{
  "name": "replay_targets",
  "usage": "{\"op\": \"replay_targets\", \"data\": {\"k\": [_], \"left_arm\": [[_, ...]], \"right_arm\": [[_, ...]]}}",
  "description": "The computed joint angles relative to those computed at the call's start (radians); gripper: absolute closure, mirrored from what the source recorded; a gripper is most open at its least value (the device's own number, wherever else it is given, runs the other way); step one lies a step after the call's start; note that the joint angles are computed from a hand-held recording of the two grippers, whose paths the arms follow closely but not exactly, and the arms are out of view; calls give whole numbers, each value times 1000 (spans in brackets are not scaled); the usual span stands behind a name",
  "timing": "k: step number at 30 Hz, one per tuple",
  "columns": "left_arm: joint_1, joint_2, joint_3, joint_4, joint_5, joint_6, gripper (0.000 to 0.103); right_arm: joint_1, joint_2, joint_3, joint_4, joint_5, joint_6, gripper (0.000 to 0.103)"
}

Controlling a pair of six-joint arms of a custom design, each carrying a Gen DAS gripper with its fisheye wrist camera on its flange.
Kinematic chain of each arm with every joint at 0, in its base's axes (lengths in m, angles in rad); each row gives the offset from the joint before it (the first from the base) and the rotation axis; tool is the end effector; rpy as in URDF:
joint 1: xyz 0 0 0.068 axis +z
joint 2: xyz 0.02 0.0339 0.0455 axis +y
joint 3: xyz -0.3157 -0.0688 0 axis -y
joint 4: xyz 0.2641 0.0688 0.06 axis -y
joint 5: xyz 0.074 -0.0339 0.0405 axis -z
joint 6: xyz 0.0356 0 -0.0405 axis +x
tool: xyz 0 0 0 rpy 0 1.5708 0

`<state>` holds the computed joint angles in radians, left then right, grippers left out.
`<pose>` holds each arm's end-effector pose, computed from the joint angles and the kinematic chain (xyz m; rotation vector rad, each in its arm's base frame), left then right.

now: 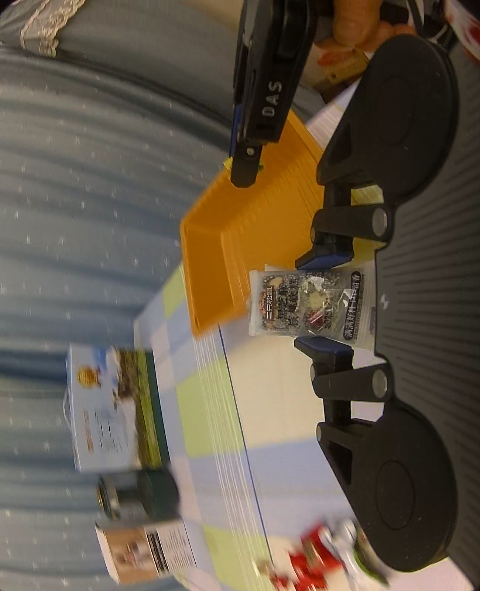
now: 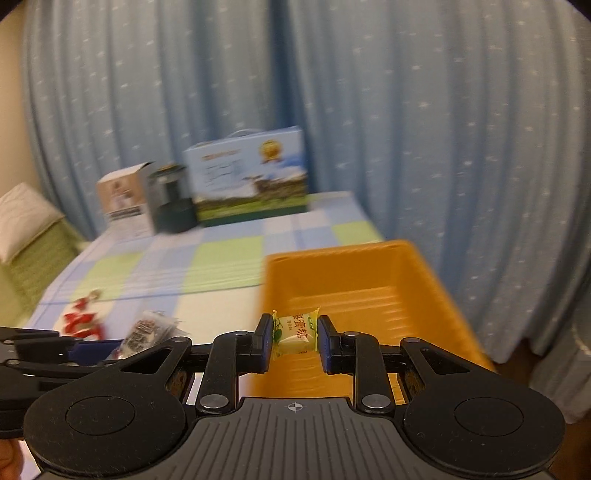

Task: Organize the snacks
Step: 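Carry both snacks to the orange tray and open both tools to drop them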

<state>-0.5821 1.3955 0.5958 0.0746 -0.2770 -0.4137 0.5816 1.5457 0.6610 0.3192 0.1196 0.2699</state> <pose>0.2334 -0.1420 0.2050 0.0490 2.2707 -0.2095 0.2682 0.1712 0.2042 -0.2643 2.1385 0.3715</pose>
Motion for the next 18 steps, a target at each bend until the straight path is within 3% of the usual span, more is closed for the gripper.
{"op": "replay_targets", "data": {"k": [11, 18], "left_arm": [[-45, 251, 183, 52, 17, -9, 68], [-43, 263, 160, 93, -7, -4, 65]], "right_arm": [[-219, 43, -11, 16, -150, -21, 77], [-238, 70, -16, 25, -173, -14, 77]]}}
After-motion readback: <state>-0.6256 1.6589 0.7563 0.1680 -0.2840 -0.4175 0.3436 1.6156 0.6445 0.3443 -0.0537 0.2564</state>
